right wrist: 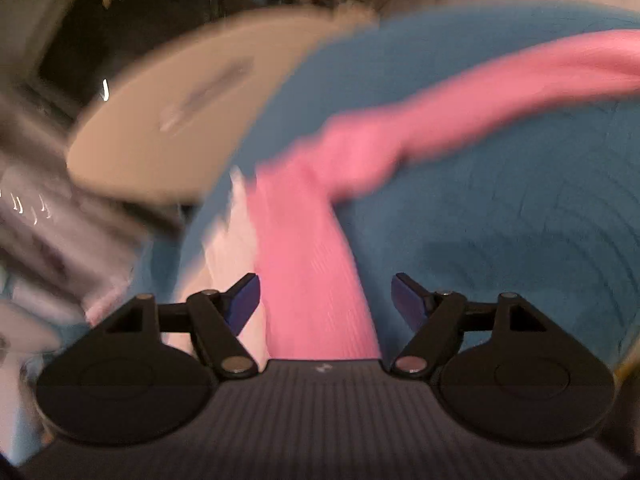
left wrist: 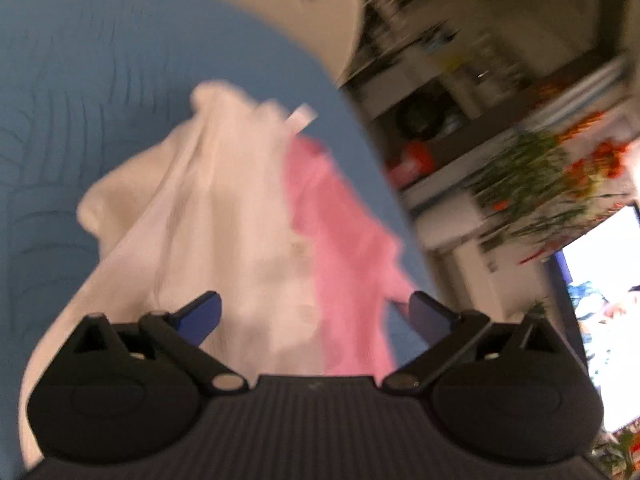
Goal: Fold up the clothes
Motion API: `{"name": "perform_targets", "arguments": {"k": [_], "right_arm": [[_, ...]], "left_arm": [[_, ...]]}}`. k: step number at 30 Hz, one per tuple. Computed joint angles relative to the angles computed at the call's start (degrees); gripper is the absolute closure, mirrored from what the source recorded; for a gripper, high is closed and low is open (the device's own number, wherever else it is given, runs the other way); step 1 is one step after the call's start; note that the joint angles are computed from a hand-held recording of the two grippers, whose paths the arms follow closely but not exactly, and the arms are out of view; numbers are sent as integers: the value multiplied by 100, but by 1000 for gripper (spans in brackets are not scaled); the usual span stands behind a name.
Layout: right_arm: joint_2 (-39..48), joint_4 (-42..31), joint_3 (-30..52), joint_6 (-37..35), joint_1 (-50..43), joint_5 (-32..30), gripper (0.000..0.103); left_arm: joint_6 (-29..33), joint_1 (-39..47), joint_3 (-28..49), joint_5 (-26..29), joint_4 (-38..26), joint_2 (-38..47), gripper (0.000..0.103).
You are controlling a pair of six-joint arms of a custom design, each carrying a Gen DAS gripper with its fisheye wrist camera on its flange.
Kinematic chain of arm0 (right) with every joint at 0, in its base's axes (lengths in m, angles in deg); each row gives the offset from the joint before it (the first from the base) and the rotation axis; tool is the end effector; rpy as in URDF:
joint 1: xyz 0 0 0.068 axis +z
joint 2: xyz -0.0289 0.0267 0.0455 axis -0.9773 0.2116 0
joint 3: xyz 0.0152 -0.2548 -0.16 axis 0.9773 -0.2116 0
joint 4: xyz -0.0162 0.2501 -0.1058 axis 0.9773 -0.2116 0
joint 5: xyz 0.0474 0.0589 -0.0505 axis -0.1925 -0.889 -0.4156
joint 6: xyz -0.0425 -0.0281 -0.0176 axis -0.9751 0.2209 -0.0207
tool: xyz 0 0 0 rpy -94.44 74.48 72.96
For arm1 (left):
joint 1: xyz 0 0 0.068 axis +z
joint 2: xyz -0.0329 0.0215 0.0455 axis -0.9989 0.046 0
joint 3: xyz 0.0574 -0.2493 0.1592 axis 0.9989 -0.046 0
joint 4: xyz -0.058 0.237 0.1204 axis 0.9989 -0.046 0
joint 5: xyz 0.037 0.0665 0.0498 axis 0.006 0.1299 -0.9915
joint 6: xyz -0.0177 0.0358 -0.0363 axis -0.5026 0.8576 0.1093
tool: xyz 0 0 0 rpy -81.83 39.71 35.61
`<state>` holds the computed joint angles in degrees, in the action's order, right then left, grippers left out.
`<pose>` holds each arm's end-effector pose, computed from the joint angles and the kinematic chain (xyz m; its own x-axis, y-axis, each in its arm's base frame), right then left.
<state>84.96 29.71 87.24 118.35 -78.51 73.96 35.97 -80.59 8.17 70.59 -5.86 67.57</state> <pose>0.1746 0.0068 0.1884 -0.5592 0.5951 -0.5773 0.1763 0.7657 0.6186 0.3505 0.0197 0.1753 -0.8675 -0.2408 -0.4352 0.0823 0.7934 -0.6031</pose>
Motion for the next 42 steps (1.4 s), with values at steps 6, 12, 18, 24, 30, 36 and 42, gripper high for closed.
{"name": "perform_targets", "arguments": {"k": [6,12,18,24,30,36,42], "right_arm": [[460,-312,193,-255,-250,-437,27],[700,-375,366,-234,111,-116,27],[1179,-859,810,-712,529,49,27],[2080,-1773,1767,-1644,1961,1214,27],[3007,-2849,2651,-1377,3100,2531,17],[2567,-3832,2571,-268,3129,2246,17],[2001,-4438,2815,409,3536,3079,17]], "left_arm": [[368,231,1525,-3453,-104,824,43],[71,785,486,-3140,549,-349,9],[-102,396,-2126,-1840,2117,-2395,0],[775,-1295,-3819,-2702,4555,-2250,0],[1420,-2017,-3855,-3861,4364,-1527,0],[1621,-1464,-3700,-3505,3639,-1519,0],[1592,-1596,-3728,-3678,3932,-1331,0]]}}
